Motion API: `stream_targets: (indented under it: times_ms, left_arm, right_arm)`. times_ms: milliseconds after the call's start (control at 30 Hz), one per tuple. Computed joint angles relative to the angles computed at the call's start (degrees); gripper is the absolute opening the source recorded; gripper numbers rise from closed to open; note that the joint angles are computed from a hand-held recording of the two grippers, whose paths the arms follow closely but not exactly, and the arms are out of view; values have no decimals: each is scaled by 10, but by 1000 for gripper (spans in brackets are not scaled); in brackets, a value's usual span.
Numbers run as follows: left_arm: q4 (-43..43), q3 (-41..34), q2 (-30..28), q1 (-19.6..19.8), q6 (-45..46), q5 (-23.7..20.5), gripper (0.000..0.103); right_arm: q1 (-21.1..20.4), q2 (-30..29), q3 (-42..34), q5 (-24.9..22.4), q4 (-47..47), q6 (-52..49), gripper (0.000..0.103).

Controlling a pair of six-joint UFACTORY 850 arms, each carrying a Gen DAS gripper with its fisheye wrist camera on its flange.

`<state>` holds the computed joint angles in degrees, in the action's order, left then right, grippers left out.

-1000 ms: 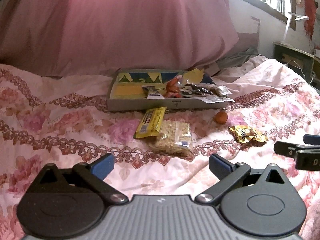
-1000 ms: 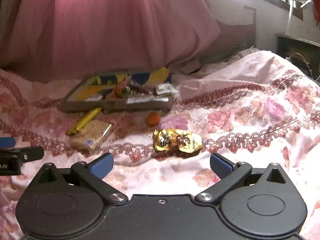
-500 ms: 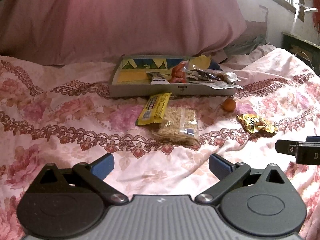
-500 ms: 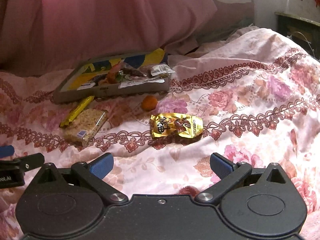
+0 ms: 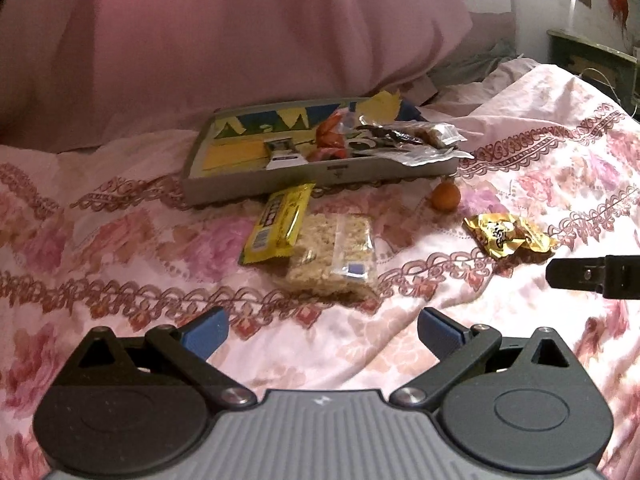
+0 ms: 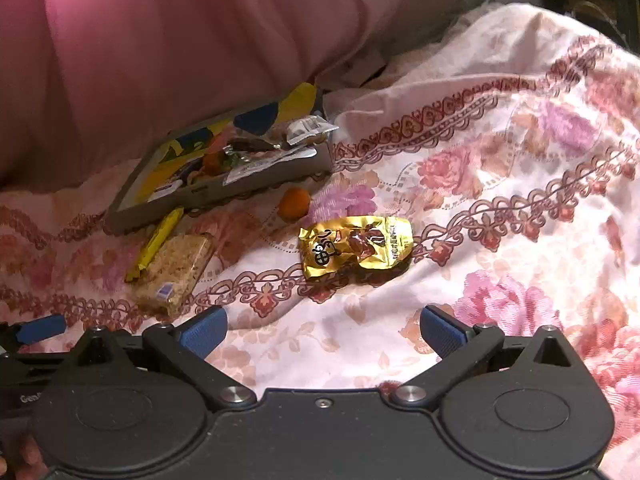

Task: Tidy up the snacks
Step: 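Withdraw both tools from the tray toward the gold candy packet and yellow bar, then close the right gripper on the gold candy packet while the left approaches the orange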

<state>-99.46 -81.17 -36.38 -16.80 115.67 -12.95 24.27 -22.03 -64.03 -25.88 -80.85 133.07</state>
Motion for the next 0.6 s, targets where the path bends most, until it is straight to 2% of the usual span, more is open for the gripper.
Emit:
stream_targets:
  times_ms: [233,400,600]
  left_arm:
    - [106,-46,-27,-15,-86,21,103]
    - [204,-88,-51,-24,-185,29,103]
    - [316,-141,-79,-31,-305,24,103]
  right_arm:
    - [-32,-16,-11,53,13,-14,102]
    - [-43,-36,-31,55,38,-66,102]
    - [-58,-47,-40,72,51,-82,102]
